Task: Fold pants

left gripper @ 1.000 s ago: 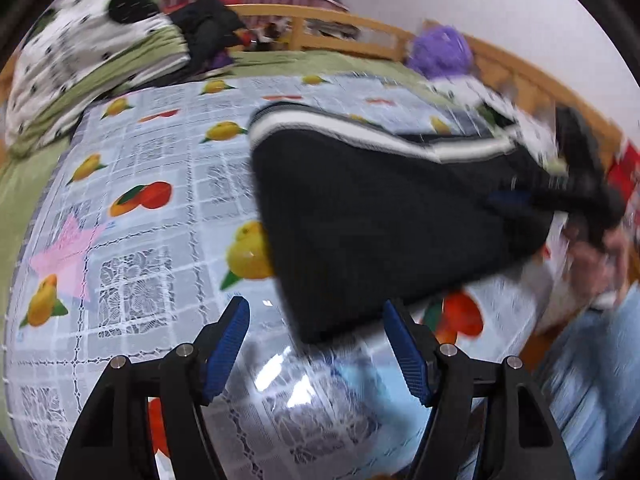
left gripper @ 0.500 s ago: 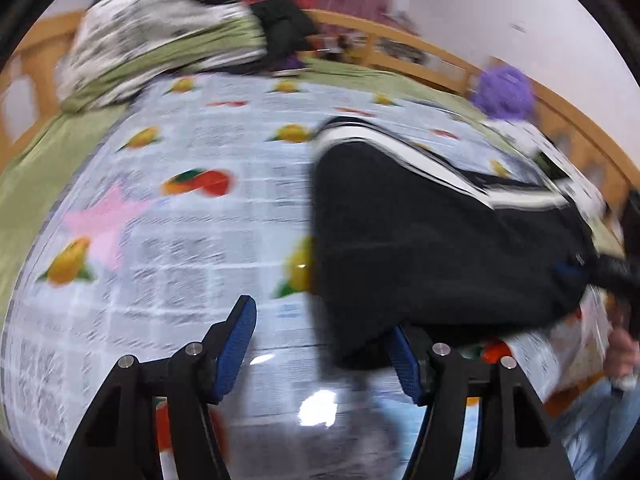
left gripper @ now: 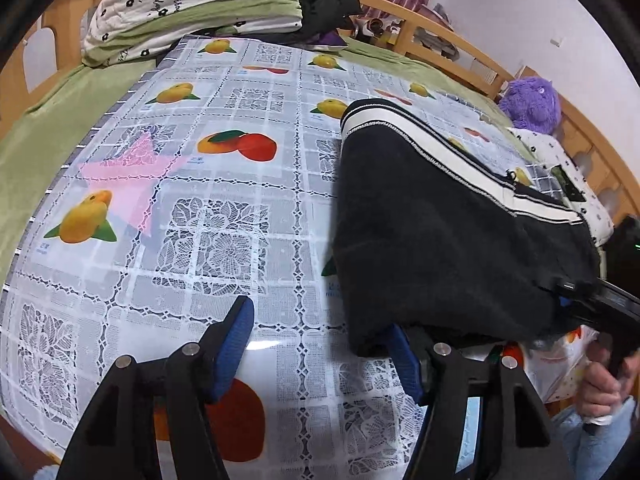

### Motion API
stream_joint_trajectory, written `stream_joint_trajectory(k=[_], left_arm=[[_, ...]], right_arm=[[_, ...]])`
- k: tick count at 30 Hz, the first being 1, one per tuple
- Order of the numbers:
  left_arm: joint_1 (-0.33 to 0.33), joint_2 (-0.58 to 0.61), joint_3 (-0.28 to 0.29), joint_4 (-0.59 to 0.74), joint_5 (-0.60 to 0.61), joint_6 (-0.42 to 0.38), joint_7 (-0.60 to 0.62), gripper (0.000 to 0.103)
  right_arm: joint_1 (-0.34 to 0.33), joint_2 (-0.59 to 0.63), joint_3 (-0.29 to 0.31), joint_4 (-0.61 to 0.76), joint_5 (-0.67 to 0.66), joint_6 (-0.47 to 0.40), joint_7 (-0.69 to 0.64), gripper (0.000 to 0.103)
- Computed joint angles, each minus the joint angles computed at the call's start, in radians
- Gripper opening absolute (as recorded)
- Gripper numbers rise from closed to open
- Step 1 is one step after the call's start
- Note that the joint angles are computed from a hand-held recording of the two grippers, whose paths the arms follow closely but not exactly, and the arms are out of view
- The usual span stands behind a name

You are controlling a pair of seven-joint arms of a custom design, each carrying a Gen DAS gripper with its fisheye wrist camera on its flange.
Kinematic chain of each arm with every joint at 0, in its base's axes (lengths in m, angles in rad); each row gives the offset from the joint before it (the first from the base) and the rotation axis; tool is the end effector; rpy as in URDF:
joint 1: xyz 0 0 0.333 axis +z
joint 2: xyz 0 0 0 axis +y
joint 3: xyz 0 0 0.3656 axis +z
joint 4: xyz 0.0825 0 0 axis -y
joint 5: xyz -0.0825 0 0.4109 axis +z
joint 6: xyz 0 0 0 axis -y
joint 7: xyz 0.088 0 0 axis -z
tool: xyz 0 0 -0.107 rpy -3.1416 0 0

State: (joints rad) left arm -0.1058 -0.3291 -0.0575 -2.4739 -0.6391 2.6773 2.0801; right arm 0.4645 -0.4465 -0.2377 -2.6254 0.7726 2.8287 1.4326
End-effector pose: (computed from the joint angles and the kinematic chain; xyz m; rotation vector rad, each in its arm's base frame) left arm 0.4730 -0.0610 0.4993 -1.8079 2.1556 -0.9185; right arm 0.4283 0.0570 0.4785 -1.3823 1.9067 0.0402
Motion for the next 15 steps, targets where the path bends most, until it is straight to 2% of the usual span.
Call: stream_joint_trajectory(k=[2,5,7,8,9,11,13,15], left_arm=[[-0.012,0.000,0.017,0.005,-0.032,-0.016,0.026,0.063],[-0.013,0.001,0.019,0.002,-0.048,-0.017,0.054,0.063],[-0.012,0.002,0.015,-0.002,-0.043,-0.013,0.075,0.063],[-0.014,0.002,0.017,-0.001,-0.046,-0.020,0.087,0.063],[-0.022,0.002,0.025,0.001,-0.055,-0.040,0.116,0.063],[-0.035,-0.004,0.032,0.002,-0.067,-0.081,0.183,0.063],[-0.031,-0.016,0.003,-0.015,-0.049,-0.049,0.198,0.063],[-0.027,-0.031,-0.044,-0.049,0.001,0.052,0.175,0.063]], right_arm=[[0.056,0.074,-0.028,0.046,0.082,0.033,-0.044,0.051],[0.014,0.183,0.041,0.108,0.066,0.092,-0.013,0.051],[-0.045,0.229,0.109,0.128,-0.018,0.135,0.072,0.035],[-0.049,0.242,0.111,0.142,-0.028,0.125,0.077,0.022],[-0.036,0.249,0.095,0.159,0.006,0.103,0.044,0.020],[-0.059,0.229,0.117,0.152,-0.006,0.114,0.060,0.019],[-0.033,0.192,0.103,0.140,0.029,0.148,0.015,0.018],[-0.018,0.165,0.088,0.136,0.033,0.148,0.009,0.016]])
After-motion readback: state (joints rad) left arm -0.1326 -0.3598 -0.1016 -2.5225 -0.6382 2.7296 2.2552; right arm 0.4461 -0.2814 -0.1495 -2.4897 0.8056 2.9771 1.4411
